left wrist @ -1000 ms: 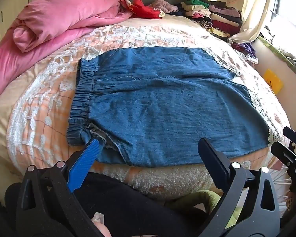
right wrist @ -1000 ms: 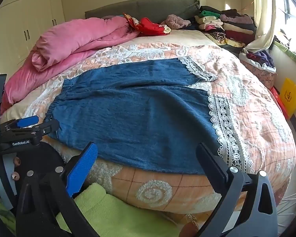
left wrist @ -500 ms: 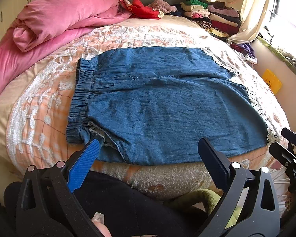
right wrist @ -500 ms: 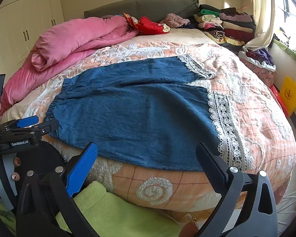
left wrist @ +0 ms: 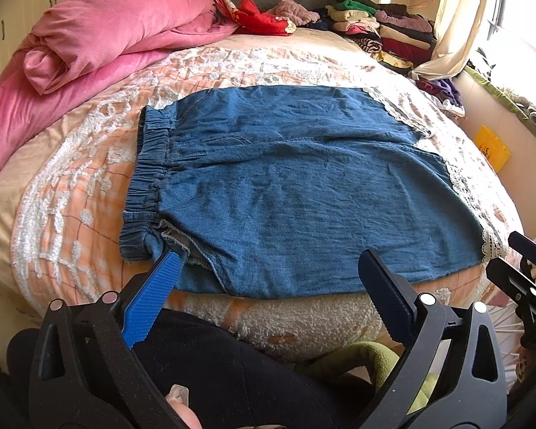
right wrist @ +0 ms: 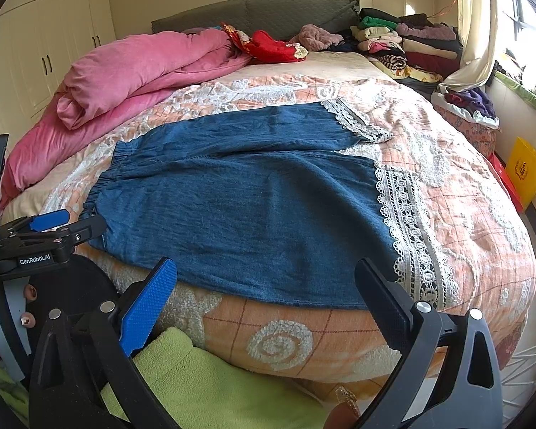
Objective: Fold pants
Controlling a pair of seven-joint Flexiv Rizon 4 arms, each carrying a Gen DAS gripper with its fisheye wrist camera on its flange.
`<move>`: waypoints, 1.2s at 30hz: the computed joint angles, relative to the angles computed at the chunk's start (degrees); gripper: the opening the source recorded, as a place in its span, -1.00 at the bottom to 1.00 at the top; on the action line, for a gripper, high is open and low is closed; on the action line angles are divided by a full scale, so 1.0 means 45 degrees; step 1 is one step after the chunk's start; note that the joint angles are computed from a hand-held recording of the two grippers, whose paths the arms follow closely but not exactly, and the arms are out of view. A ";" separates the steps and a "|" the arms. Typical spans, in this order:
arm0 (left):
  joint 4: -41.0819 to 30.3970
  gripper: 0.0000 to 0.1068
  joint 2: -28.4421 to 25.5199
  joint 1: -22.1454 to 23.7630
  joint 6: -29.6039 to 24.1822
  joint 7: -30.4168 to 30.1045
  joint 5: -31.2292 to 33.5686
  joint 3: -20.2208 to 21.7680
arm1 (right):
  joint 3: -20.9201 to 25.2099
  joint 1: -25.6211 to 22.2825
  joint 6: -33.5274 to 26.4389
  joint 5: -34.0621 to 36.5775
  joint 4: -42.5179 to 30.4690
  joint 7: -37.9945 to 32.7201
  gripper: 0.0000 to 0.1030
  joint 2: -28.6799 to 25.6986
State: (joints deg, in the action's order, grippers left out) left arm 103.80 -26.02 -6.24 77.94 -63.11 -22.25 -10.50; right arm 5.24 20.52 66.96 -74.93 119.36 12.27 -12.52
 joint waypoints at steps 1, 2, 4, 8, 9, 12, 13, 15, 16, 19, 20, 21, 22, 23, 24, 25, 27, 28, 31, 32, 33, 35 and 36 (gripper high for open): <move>0.0003 0.76 -0.0003 0.0003 0.0014 0.0004 0.0002 -0.0006 | 0.0000 0.0003 -0.0012 -0.0007 0.0003 0.0012 0.92 0.0003; 0.0003 0.76 -0.0003 0.0004 0.0014 0.0002 0.0004 -0.0007 | 0.0000 0.0005 -0.0016 -0.0032 0.0008 0.0031 0.92 0.0011; 0.0009 0.76 -0.0001 0.0021 0.0019 0.0014 -0.0008 -0.0028 | 0.0000 0.0000 -0.0014 -0.0049 0.0001 0.0038 0.92 0.0002; 0.0018 0.76 0.0001 0.0025 0.0031 0.0017 -0.0013 -0.0033 | 0.0005 -0.0005 -0.0007 -0.0028 0.0001 0.0014 0.92 0.0002; 0.0020 0.76 0.0004 0.0020 0.0025 0.0012 -0.0005 -0.0024 | 0.0005 -0.0005 -0.0007 -0.0028 0.0001 0.0014 0.92 0.0002; 0.0027 0.75 0.0004 0.0031 0.0042 0.0023 -0.0020 -0.0041 | 0.0005 -0.0008 -0.0012 -0.0051 -0.0001 0.0031 0.92 -0.0002; 0.0036 0.76 0.0007 0.0048 0.0047 0.0044 -0.0036 -0.0064 | 0.0005 -0.0008 -0.0012 -0.0051 -0.0001 0.0031 0.92 -0.0002; 0.0041 0.76 0.0009 0.0028 0.0058 0.0027 -0.0017 -0.0036 | -0.0001 -0.0011 0.0000 -0.0079 -0.0002 0.0053 0.92 -0.0005; 0.0038 0.75 0.0009 0.0043 0.0047 0.0045 -0.0028 -0.0054 | -0.0002 -0.0014 0.0006 -0.0084 -0.0002 0.0058 0.92 -0.0007; 0.0061 0.76 0.0020 0.0054 0.0060 0.0064 -0.0041 -0.0066 | -0.0008 -0.0022 0.0033 -0.0112 -0.0004 0.0082 0.92 -0.0018; 0.0049 0.76 0.0008 0.0048 0.0069 0.0055 -0.0045 -0.0064 | -0.0003 -0.0018 0.0022 -0.0102 -0.0001 0.0086 0.92 -0.0017; 0.0055 0.76 0.0013 0.0049 0.0066 0.0057 -0.0044 -0.0063 | -0.0011 -0.0021 0.0030 -0.0128 -0.0003 0.0099 0.92 -0.0020; 0.0069 0.76 0.0015 0.0081 0.0080 0.0097 -0.0079 -0.0111 | -0.0019 -0.0029 0.0059 -0.0155 -0.0004 0.0115 0.92 -0.0026; 0.0124 0.76 0.0041 0.0152 0.0096 0.0184 -0.0152 -0.0201 | -0.0019 -0.0043 0.0089 -0.0152 0.0004 0.0109 0.92 -0.0019; 0.0149 0.75 0.0069 0.0168 0.0091 0.0216 -0.0186 -0.0225 | -0.0026 -0.0063 0.0124 -0.0148 0.0008 0.0099 0.92 -0.0018; 0.0134 0.75 0.0067 0.0151 0.0087 0.0219 -0.0189 -0.0208 | -0.0025 -0.0063 0.0124 -0.0149 0.0007 0.0099 0.92 -0.0018; 0.0096 0.76 0.0051 0.0108 0.0065 0.0225 -0.0144 -0.0145 | -0.0100 -0.0132 0.0263 -0.0362 -0.0003 0.0228 0.92 -0.0027; -0.0010 0.76 0.0017 0.0035 0.0003 0.0165 -0.0078 -0.0063 | -0.0137 -0.0161 0.0257 -0.0491 -0.0014 0.0317 0.92 -0.0027; -0.0375 0.76 -0.0212 0.0054 -0.0148 0.0186 -0.0033 -0.0001 | -0.0228 -0.0367 0.0316 -0.0766 -0.0030 0.0351 0.92 0.0023; -0.0579 0.76 -0.0335 0.0002 -0.0209 0.0101 0.0056 0.0126 | -0.0290 -0.0515 0.0439 -0.0813 -0.0024 0.0380 0.92 0.0044; -0.0926 0.76 -0.0515 -0.0129 -0.0395 -0.0124 0.0240 0.0398 | -0.0336 -0.0690 0.0611 -0.0707 -0.0026 0.0246 0.92 0.0039; -0.1474 0.75 -0.0845 -0.0221 -0.0647 -0.0409 0.0489 0.0666 | -0.0465 -0.0984 0.0608 -0.0402 -0.0068 -0.0326 0.92 0.0020; -0.1940 0.75 -0.1084 -0.0355 -0.1086 -0.0634 0.0751 0.0954 | -0.0551 -0.1180 0.0710 -0.0196 -0.0081 -0.0658 0.92 -0.0022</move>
